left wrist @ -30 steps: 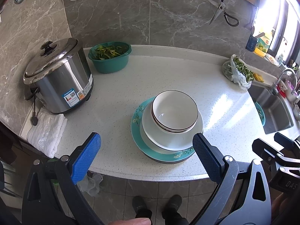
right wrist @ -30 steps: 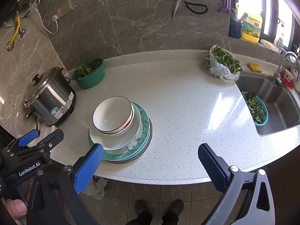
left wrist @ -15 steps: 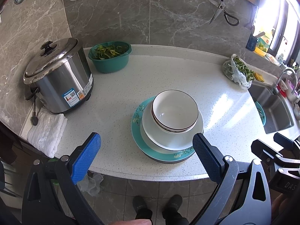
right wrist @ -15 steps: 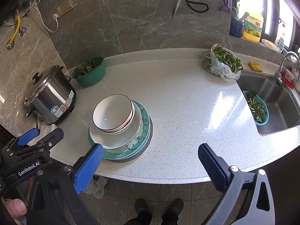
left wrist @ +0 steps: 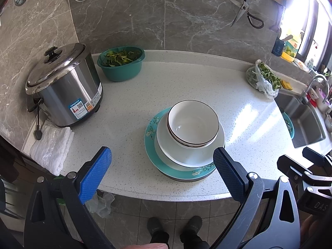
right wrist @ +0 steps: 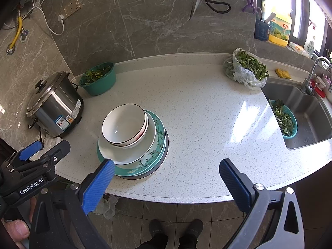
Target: Organize plates and bowls
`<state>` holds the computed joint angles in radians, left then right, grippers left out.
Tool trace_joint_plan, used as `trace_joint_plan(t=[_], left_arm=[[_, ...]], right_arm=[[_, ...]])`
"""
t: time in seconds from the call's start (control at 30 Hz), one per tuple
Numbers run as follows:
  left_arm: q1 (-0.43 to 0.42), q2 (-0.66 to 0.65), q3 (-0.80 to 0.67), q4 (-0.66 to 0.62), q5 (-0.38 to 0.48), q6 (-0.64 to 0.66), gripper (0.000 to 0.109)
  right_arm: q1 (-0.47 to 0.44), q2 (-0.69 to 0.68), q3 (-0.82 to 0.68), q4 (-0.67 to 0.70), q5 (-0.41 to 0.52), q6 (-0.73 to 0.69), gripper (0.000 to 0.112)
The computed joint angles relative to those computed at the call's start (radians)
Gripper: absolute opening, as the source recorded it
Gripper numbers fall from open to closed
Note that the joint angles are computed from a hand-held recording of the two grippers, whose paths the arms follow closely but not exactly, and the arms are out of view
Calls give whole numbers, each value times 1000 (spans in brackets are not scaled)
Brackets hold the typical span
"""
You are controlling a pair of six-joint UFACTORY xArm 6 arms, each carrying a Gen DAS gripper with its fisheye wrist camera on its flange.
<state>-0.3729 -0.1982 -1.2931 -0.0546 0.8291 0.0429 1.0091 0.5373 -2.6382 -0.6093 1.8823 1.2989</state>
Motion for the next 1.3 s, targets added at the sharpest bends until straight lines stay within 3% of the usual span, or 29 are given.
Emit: trace_joint_plan(t=[1.3], left_arm=[[3,24,-29,-8,5,14,100]], right_arm=[[-9,-41,67,13,-28,6,103]])
